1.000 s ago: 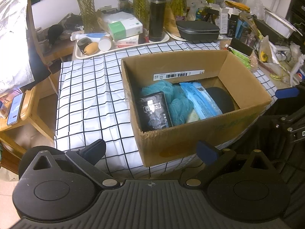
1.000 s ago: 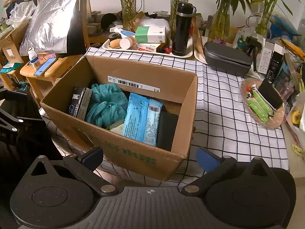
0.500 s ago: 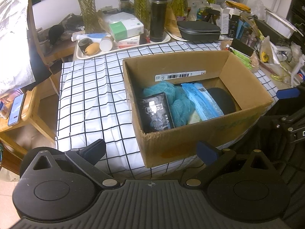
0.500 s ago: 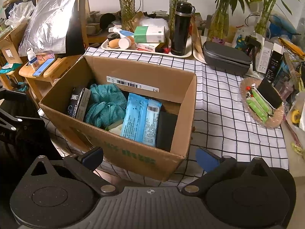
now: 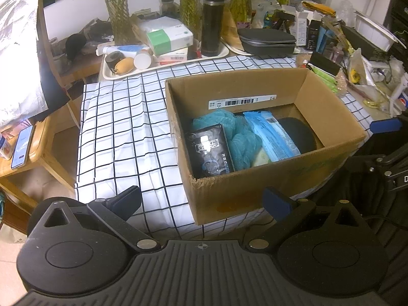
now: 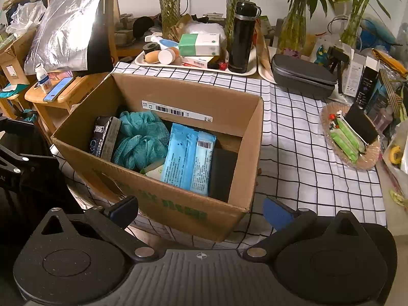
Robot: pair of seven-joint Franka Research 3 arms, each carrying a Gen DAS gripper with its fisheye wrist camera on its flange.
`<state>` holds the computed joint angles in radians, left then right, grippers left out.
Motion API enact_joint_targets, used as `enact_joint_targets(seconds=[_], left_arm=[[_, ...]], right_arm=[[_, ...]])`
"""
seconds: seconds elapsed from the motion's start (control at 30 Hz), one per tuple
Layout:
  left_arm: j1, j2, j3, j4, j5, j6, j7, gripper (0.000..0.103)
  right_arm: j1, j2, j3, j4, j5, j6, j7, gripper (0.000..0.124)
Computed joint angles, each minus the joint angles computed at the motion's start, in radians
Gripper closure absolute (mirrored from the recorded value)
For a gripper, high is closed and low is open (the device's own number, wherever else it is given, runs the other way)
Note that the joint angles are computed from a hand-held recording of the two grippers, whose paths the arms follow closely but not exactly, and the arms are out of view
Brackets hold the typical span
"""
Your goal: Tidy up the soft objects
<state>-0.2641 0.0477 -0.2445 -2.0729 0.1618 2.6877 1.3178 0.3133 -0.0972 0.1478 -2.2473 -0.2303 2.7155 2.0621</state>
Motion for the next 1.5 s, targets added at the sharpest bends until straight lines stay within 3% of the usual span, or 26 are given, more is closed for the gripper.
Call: enact_joint_targets(seconds=[1.5], left_arm=[[-0.002,0.0,0.0,-0.003,0.027,-0.003,-0.027,0.0]], right_arm=[[0.002,0.003,-0.002,0.003,0.002,-0.004,0.006,0.021]])
